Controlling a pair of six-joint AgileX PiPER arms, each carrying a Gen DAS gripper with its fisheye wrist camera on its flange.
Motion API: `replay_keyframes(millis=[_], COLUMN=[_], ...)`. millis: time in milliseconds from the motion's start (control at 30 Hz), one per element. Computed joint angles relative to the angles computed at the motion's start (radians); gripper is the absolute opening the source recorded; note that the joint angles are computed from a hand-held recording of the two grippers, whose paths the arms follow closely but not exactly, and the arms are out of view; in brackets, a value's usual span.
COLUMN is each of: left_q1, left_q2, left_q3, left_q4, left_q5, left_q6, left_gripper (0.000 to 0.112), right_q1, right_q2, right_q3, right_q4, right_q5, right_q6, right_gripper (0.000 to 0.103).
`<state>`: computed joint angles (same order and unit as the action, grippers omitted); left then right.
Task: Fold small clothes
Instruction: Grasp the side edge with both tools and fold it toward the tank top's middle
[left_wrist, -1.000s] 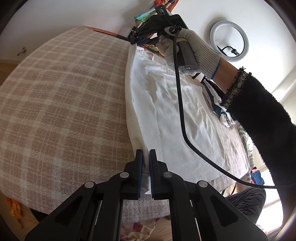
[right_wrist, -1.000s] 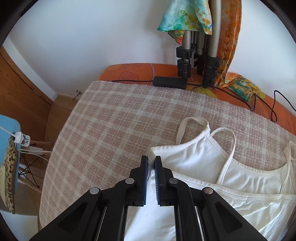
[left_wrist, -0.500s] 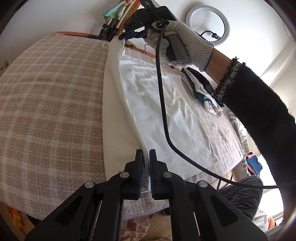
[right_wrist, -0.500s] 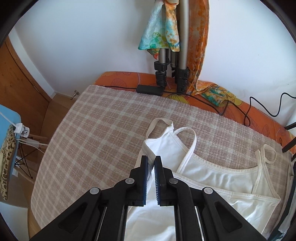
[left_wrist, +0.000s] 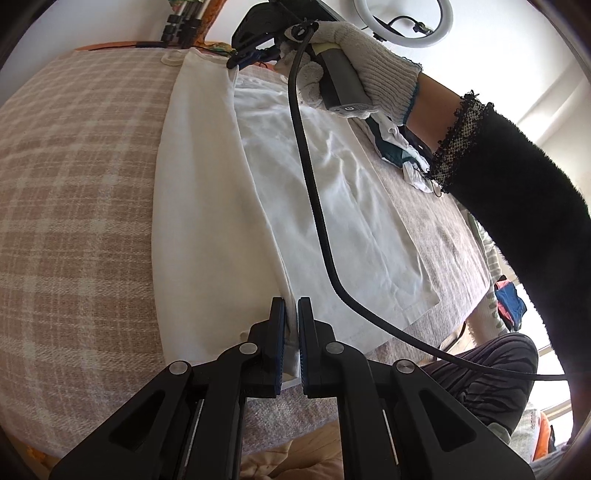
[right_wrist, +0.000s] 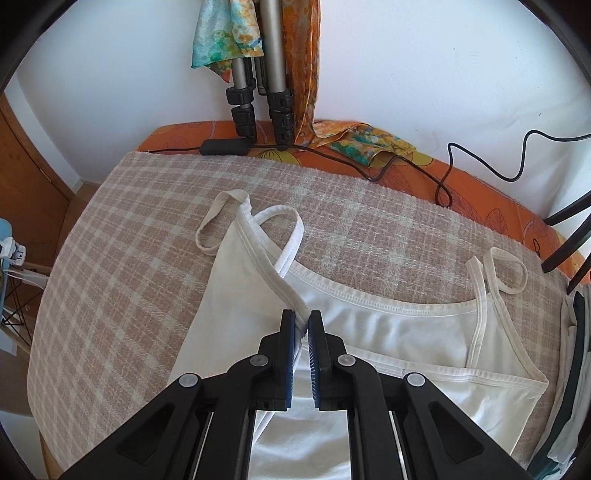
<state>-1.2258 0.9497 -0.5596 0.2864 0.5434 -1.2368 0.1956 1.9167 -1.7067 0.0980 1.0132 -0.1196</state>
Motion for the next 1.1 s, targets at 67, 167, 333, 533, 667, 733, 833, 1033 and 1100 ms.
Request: replay_keyframes(millis=[67, 167, 333, 533, 667, 733, 833, 1033, 1100], left_q1=[0.01, -0.009, -0.026, -0.097, -0.171, -0.197, -0.23, -0.284, -0.279], left_q2=[0.018, 0.054, 0.093, 0.115, 0.126, 0.135, 0.151, 0.178, 0.197], left_q3=[-0.01, -0.041, -0.078, -0.111, -0.144, -0.161, -0.189, -0.223, -0.23], left_q4=[-0.023, -0.006, 0.001, 0.132, 0.236, 0.274, 0.32, 0.404, 0.415], left_q5=[-0.009, 0.009, 0.049, 0.123, 0.202, 0.23, 0.257, 0.26, 0.229], left_q6=[0.031, 0.029, 0.03, -0.092, -0.186, -0.219, -0.254, -0.31, -0.313], left_gripper=[0.005, 0.005, 0.014, 0.014, 0.015, 0.017, 0.018, 0.018, 0.018], right_q1=[-0.003, -0.004, -0.022, -0.109, -0.185, -0.218, -0.297, -0.5, -0.567], right_q2=[0.003, 0.008, -0.048, -0.155, -0.241, -0.293, -0.362, -0.461, -0.478], right_q3=[0.01, 0.015, 0.088, 0.206, 0.269, 0.3, 0.33, 0.359, 0.356], right_q4=[0.005, 0.007, 0.023, 0.132, 0.22, 0.245, 0.326, 0.476, 0.512], right_q5=[-0.014, -0.019, -0.087, -0.149, -0.144, -0.14, -0.094, 0.038, 0.081], right_q6=[-0.008, -0.017, -0.046, -0.151, -0.25, -0.285, -0.364, -0.526, -0.578], right_gripper=[0.005, 0.009, 0.031, 0.036, 0.038, 0.042, 0.044, 0.044, 0.044])
